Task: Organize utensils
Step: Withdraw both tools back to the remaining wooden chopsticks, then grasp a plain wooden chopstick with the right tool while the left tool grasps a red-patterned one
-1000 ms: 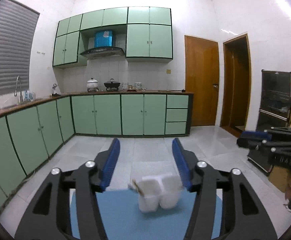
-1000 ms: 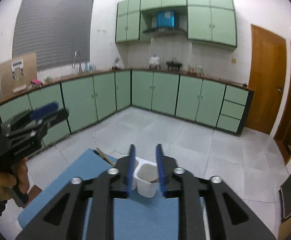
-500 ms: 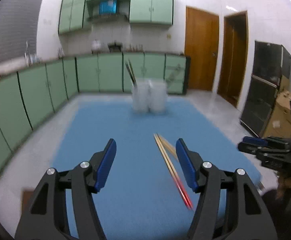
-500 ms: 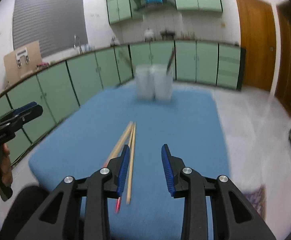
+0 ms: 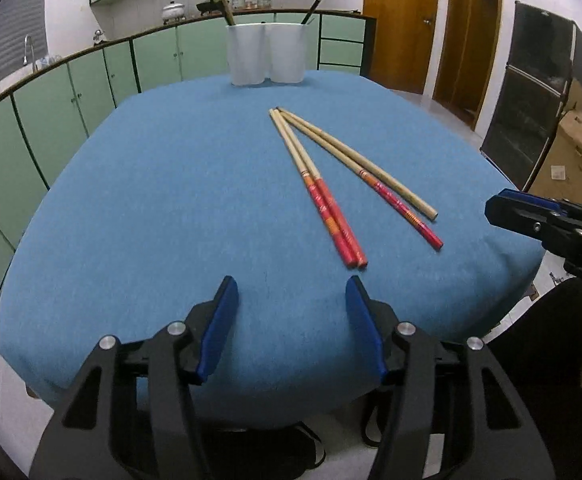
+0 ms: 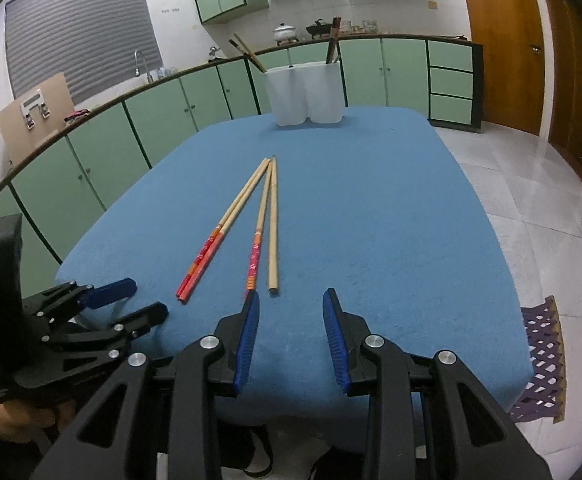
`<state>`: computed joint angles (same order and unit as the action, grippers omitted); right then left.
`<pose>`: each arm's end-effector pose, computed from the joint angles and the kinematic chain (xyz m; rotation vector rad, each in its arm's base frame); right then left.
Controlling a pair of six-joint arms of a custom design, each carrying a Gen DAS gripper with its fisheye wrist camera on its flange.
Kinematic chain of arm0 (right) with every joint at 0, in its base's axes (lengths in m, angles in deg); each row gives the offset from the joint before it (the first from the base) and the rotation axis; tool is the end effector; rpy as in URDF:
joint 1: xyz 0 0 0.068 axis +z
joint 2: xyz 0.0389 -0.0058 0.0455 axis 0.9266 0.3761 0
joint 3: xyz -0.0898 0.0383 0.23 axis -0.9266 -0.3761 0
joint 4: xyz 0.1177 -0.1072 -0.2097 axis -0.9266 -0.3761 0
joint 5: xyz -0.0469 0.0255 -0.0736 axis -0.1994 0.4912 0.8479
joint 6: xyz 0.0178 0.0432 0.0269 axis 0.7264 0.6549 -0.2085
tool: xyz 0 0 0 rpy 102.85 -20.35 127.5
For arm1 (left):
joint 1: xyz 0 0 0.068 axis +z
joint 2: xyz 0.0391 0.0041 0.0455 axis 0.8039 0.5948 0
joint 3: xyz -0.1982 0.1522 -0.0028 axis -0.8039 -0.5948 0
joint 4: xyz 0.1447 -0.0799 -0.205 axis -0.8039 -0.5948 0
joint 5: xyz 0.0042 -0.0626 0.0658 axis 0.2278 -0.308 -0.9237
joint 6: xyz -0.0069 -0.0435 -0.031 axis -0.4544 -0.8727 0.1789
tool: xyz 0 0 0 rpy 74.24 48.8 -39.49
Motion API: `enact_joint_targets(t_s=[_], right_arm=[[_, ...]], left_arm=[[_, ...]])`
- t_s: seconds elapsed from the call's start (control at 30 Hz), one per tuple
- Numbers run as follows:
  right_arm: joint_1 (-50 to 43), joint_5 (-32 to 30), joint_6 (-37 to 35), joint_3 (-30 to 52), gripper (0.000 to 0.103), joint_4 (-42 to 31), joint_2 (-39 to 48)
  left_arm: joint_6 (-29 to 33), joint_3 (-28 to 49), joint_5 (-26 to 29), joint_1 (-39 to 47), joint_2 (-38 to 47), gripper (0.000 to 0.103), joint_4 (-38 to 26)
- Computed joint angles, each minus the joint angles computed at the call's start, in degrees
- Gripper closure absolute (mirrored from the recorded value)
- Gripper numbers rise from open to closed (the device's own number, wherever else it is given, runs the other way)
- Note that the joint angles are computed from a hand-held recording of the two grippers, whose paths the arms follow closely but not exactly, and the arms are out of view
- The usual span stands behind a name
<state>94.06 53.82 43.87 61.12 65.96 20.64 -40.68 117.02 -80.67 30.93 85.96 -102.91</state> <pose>0.3223 0.1671 0.2148 -0.5532 2.2659 0.5340 0.2860 -0.1066 0.1733 -0.1045 2.3715 0.0350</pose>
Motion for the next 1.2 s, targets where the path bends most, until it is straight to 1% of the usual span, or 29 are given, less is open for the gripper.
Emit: enact_joint_targets(t_s=[0.1, 0.23, 0.33, 0.37, 0.5, 0.57, 0.7, 0.8, 0.83, 0.87, 0.9, 0.93, 0.97, 1.07, 1.13, 1.2], right_arm=[[-0.1, 0.0, -0.5, 0.8, 0.07, -0.3, 1.2], [0.3, 0.3, -1.3, 1.8, 0.07, -0.8, 2.6], [1.3, 1.4, -2.4, 1.9, 0.07, -0.6, 3.6], [1.5, 1.7, -2.7, 1.9, 0.07, -0.6, 3.7], [2.3, 2.3, -3.8, 2.3, 0.07, -0.4, 5.2], [2.9, 2.9, -4.5, 2.1, 0.071, 0.7, 5.7], [3.9, 3.7, -6.0, 2.5, 0.071, 3.1, 7.2], [4.3, 4.2, -6.4, 2.7, 0.077, 5.2, 8.2], [4.3, 4.5, -6.7, 2.7, 0.082, 5.5, 8.4], [4.5, 5.8, -6.9, 2.9, 0.091, 6.1, 8.7], [4.2, 6.6, -6.3, 3.5, 0.096, 6.0, 9.2], [3.7, 6.3, -5.3, 3.8, 0.096, 5.9, 9.5], [3.1, 6.2, -4.3, 4.0, 0.096, 5.7, 9.6], [2.0, 7.1, -1.7, 3.3, 0.096, 5.3, 8.7], [1.5, 7.3, -0.2, 2.7, 0.096, 4.8, 8.0], [1.4, 6.9, 0.3, 1.9, 0.096, 4.5, 7.2]], left_arm=[[0.4, 0.7, 0.0, -0.2, 1.7, 0.047, 1.5], [-0.7, 0.9, 0.7, 0.8, 2.3, 0.046, 2.9], [-2.3, 1.0, 0.1, 1.0, 2.5, 0.046, 3.2], [-3.1, 2.3, -0.4, 0.6, 3.5, 0.046, 2.9], [-3.4, 1.9, -0.4, 0.7, 3.1, 0.048, 2.8], [-3.3, 2.3, -2.0, 0.4, 3.4, 0.052, 2.0], [-4.1, 1.7, -1.2, 2.0, 2.6, 0.061, 2.6], [-4.0, 1.6, -0.9, 2.4, 2.8, 0.067, 3.3], [-3.6, 1.5, -0.5, 2.5, 2.8, 0.073, 3.8], [-3.3, 1.3, -0.3, 2.6, 2.8, 0.081, 4.1], [-3.0, 1.3, -0.1, 2.7, 2.7, 0.086, 4.3], [-2.9, 1.3, 0.2, 3.0, 2.7, 0.094, 4.3], [-3.1, 1.3, 0.3, 3.1, 2.8, 0.097, 4.4], [-3.4, 1.1, 0.0, 3.2, 2.6, 0.097, 4.6], [-4.4, 1.2, -2.1, 2.9, 2.3, 0.097, 3.8], [-5.0, 1.2, -1.5, 3.2, 2.2, 0.097, 3.2]])
